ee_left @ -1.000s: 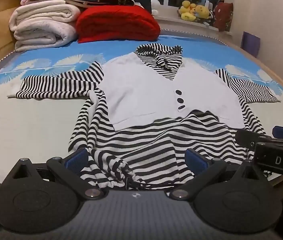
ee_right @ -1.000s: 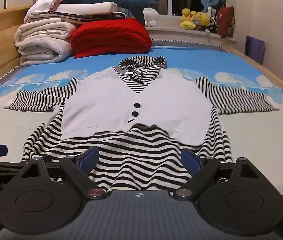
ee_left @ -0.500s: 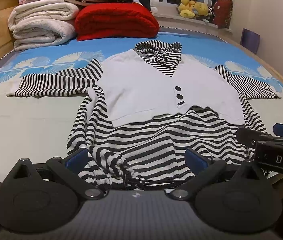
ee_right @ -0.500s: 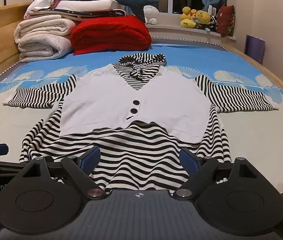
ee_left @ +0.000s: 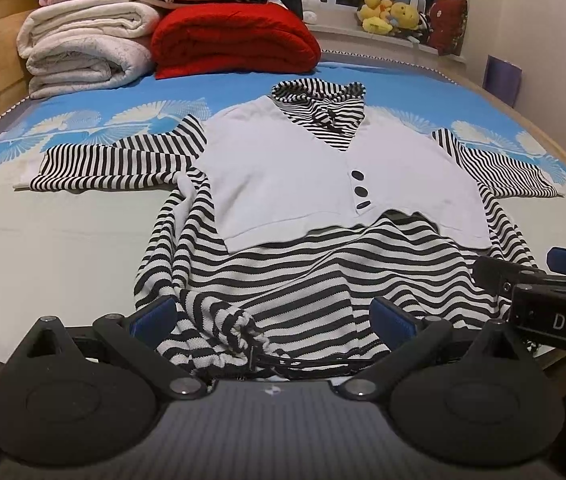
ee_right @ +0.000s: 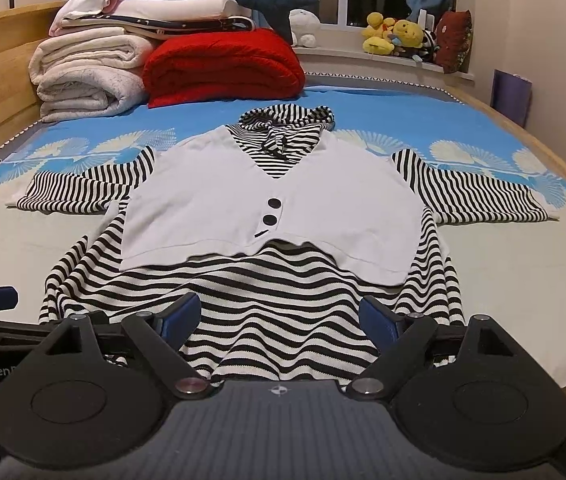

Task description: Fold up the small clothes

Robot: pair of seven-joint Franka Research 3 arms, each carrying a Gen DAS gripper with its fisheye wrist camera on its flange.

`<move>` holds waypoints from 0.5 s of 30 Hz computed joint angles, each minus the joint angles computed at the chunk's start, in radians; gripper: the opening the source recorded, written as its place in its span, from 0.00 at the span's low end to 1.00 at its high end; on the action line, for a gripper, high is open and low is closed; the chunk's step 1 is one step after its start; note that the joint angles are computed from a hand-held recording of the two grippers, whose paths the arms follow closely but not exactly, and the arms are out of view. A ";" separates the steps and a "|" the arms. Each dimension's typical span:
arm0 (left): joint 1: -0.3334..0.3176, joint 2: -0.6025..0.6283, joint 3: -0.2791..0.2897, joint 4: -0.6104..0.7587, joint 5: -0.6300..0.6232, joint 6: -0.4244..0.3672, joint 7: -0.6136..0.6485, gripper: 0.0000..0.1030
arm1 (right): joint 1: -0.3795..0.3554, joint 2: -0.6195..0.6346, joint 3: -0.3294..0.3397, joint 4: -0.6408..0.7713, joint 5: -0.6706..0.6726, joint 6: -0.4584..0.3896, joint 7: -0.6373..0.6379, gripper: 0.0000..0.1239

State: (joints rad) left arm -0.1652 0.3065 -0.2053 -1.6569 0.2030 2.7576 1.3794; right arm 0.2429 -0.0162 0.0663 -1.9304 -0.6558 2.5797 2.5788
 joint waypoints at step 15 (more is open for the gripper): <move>-0.001 0.001 -0.001 0.004 -0.001 -0.005 -0.002 0.99 | 0.001 0.000 -0.001 0.002 0.002 -0.003 -0.002 0.70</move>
State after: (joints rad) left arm -0.1658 0.3075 -0.2062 -1.6532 0.2022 2.7527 1.3771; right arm 0.2442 -0.0157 0.0658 -1.9284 -0.6535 2.5770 2.5772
